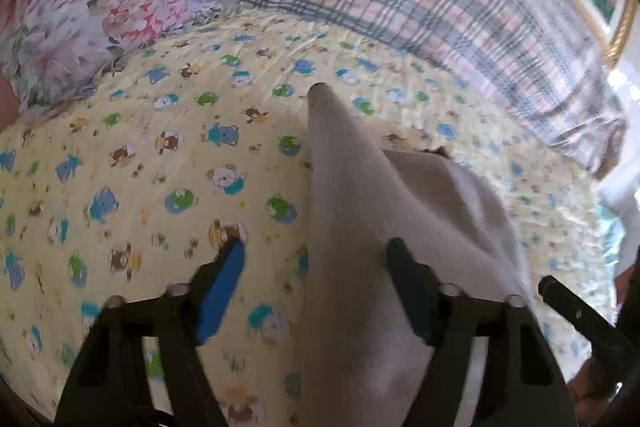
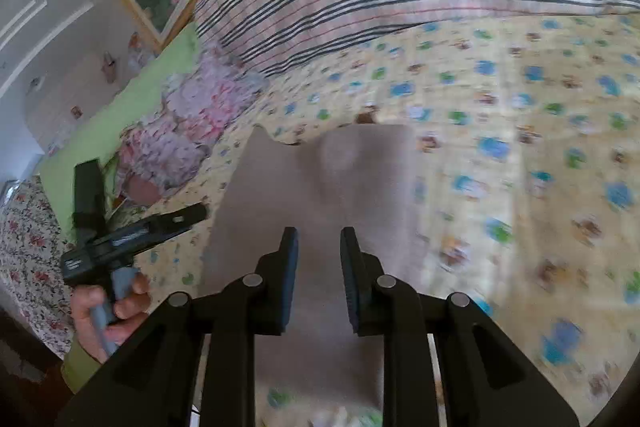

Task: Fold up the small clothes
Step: 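Lay the folded bundle down and open both grippers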

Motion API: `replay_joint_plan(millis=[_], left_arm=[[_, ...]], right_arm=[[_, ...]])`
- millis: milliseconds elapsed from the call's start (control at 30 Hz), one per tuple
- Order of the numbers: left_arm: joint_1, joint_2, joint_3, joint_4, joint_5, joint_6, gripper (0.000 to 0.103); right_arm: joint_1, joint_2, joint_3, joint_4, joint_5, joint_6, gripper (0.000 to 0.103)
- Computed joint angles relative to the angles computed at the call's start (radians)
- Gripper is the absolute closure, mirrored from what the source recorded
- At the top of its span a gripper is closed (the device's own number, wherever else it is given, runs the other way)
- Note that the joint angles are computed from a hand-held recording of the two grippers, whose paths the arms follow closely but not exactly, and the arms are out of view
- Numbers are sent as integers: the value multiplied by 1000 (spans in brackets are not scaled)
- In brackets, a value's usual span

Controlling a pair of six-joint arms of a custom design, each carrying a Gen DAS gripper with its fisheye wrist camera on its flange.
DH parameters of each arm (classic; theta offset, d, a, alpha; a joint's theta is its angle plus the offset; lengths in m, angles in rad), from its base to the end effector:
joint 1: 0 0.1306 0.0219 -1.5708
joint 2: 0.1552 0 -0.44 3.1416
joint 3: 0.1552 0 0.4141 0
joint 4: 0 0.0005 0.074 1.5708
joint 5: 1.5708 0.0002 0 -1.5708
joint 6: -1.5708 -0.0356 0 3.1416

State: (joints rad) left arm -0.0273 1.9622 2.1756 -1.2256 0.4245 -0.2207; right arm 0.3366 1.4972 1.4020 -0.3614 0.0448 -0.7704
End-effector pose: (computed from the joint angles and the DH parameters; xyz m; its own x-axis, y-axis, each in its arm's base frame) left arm 0.7109 -0.0346 0.5038 -0.7739 0.2207 -0.5936 0.4228 0.8779 -0.2248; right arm 0.5370 0.1857 0.4813 -0.5020 0.5614 -0.6579 0.0803 0.7876 0.6109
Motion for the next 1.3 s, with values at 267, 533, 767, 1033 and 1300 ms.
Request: replay_joint_plan(millis=[267,533,767,1033,1300], left_arm=[[-49,93,63,-3,-143,-57,36],[-22,48,45,-16,-85,-58,36],[56,-141,-205,29,37,-135,36],[103,-283,-472,91,28,-271,35],[98,-314,-542,187,-24,-266,31]], right_arm=[[-60,130,97,-130,-76,-33,103],[-54,38,-11,-16,-81,-98,99],[33,-106,-161,56,11,-80,99],[110,-128,-220,-10,89,-74,99],[112,-104,-236,-16,124,-117,99]])
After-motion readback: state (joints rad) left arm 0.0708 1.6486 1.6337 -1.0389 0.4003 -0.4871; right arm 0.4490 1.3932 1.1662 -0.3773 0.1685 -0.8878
